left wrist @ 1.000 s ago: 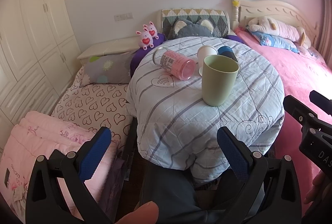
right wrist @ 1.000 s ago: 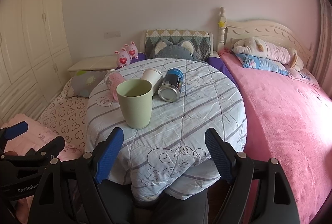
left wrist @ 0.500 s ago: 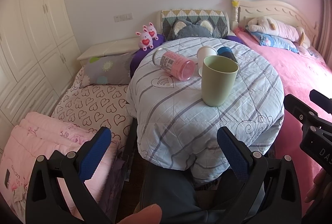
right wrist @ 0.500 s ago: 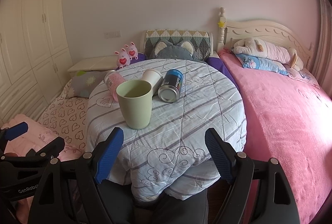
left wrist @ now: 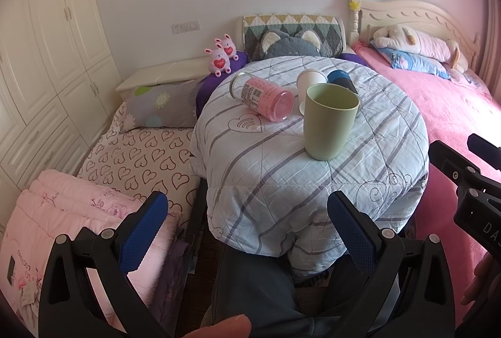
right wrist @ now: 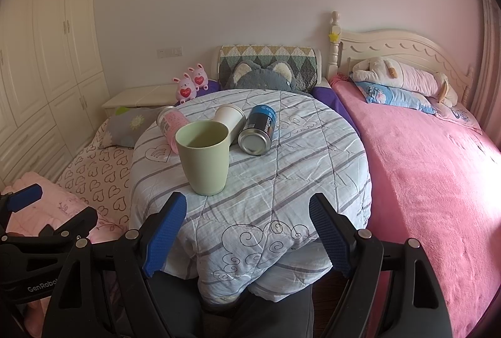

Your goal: Flip cup upright

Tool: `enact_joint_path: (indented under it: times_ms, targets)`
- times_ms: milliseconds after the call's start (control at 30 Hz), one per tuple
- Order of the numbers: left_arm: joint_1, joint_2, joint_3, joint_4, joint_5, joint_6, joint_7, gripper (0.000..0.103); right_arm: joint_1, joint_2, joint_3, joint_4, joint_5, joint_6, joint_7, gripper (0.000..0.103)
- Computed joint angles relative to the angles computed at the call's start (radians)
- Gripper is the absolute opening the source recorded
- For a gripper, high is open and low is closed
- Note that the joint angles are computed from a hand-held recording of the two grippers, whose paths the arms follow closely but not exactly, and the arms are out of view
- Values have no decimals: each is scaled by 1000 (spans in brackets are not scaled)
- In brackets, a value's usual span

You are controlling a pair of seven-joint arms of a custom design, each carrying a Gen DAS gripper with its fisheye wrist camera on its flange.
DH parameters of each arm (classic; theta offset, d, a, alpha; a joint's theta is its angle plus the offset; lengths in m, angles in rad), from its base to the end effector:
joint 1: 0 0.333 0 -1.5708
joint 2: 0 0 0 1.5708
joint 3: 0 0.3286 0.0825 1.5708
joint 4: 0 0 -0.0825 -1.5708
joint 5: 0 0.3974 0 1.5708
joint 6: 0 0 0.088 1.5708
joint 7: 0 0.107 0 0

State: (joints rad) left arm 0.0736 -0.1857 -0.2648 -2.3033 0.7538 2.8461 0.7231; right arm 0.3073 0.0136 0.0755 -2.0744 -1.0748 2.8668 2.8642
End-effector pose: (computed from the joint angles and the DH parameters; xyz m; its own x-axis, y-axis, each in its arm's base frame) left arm 0.5158 -0.1425 0.4962 0.0386 -0.9940 -0.1021 -0.6788 0.0489 -0.7327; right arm 0.5351 0.2681 0.4960 0.0507 -0.9977 -0.0455 -0.5901 0.0068 -0.8073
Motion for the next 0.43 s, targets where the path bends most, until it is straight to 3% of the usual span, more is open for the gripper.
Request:
enact_joint_path:
  times_ms: [433]
  targets:
    - [-2,2,4,2,-38,2,36,103,0,-1,-1,-5,15,3,-15,82]
